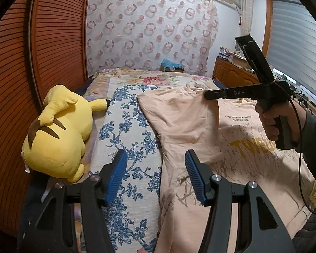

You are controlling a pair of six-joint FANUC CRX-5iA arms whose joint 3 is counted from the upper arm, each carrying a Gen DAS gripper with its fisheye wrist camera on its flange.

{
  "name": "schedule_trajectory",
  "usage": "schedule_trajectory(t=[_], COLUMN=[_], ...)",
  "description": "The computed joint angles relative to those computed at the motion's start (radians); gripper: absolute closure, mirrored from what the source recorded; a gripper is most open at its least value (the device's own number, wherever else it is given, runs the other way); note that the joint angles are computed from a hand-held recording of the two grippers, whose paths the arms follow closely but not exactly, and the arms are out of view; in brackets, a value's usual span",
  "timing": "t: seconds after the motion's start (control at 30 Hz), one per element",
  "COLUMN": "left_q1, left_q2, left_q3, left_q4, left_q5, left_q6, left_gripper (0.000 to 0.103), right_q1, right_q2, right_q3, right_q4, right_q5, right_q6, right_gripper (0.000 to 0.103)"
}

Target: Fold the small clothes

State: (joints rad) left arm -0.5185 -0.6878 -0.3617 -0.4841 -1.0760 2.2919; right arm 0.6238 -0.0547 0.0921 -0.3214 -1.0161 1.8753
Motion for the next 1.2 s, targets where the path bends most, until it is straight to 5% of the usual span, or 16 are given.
schedule_trajectory(t=[0.23,0.33,0.57,1.2], left_q1=[-0.015,-0.016,-0.039,-0.047], left_q2=[0.013,0.019,0.051,0.156], left_q3=[0.008,0.010,0.025,0.063], left_q4=[-0.008,-0.006,-0.003,0.066], left_q5=[-0.005,-0.003,0.008,0.038], left_q6=[0.008,0.009,0.007,-0.049], left_gripper=[0.047,0.047,0.047,0.047], right_q1=[-0.001,0.007,-0.043,-0.366], right_q2=[-0.019,-0.036,-0.094,-0.233], right_q3=[-0.044,-0.064,-0.096,-0.260], right_q4=[0.079,0.106,0.055,0.077], right_q5=[0.027,0.039,0.006,-0.069], right_q6=[-0.071,-0.086,0.000,0.159], right_gripper=[0.097,0.077,0.060,0.059])
